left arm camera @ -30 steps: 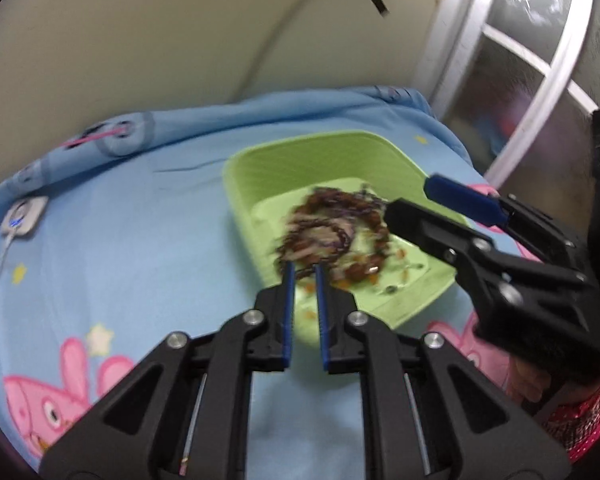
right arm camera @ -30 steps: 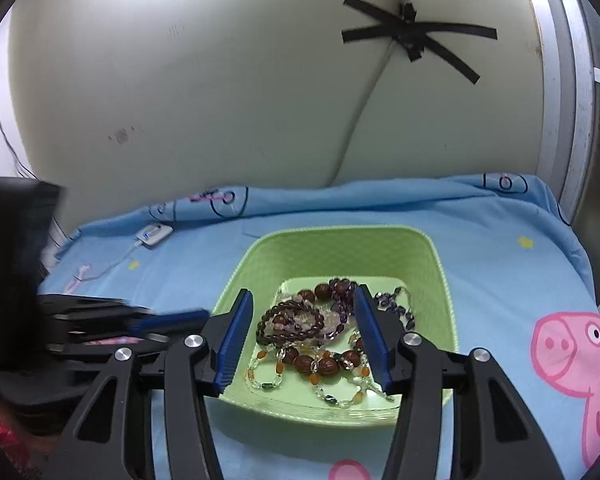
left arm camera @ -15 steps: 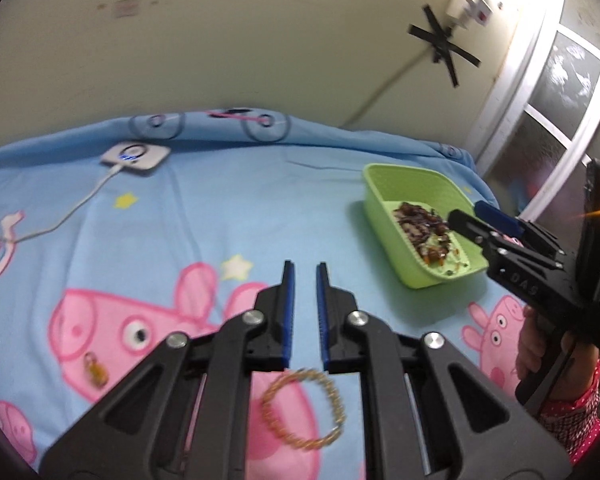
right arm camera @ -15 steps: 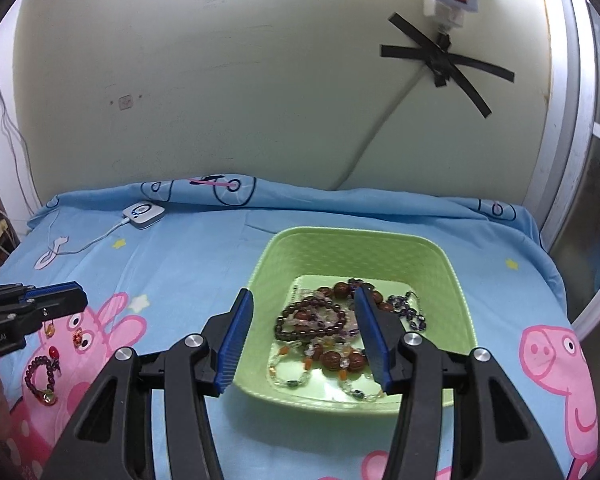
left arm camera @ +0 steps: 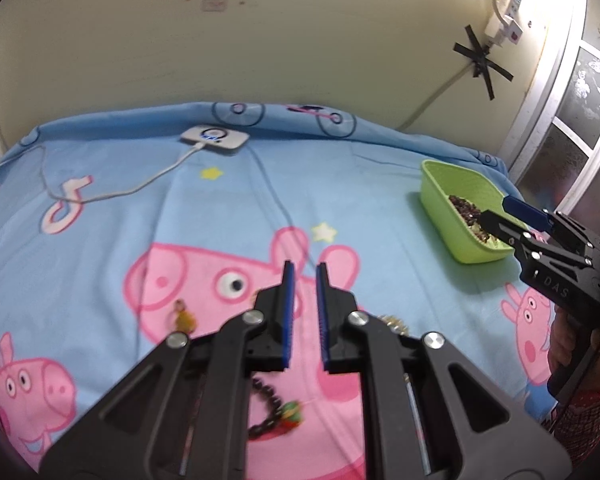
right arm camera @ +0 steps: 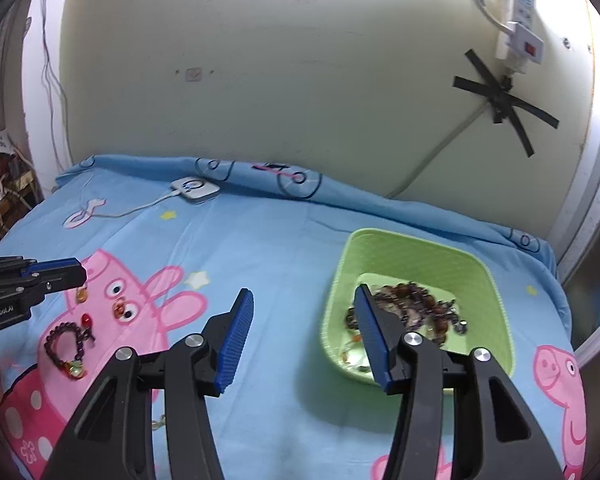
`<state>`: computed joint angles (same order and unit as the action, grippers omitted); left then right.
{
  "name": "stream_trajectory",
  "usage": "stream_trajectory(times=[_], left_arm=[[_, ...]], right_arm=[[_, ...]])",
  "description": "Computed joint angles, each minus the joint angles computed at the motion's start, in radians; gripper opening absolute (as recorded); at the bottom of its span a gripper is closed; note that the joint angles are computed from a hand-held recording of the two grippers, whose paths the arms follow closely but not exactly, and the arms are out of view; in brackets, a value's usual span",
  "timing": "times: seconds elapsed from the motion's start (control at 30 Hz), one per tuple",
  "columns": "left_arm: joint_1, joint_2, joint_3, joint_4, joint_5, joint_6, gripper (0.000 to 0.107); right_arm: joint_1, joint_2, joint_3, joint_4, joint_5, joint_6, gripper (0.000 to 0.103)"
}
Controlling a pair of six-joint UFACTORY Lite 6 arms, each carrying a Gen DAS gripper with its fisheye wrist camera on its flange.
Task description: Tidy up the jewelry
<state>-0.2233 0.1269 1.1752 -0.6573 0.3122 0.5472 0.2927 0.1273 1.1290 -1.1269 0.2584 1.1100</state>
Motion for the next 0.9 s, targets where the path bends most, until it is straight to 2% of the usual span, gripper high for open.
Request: stream_trajectory(times=[0.33,0.9], left_arm=[[0.129,-0.104,-0.130,-0.145,0.007,0.160,0.010],[0.181,-0.104,-0.155,-0.183,0.008,0.225,0.010]], right_arm=[[0.062,0.030,0.014,0.025,0.027,-0.015,0.034],[0.077,0.061,0.028,0.011,0.040,0.011,0.034]])
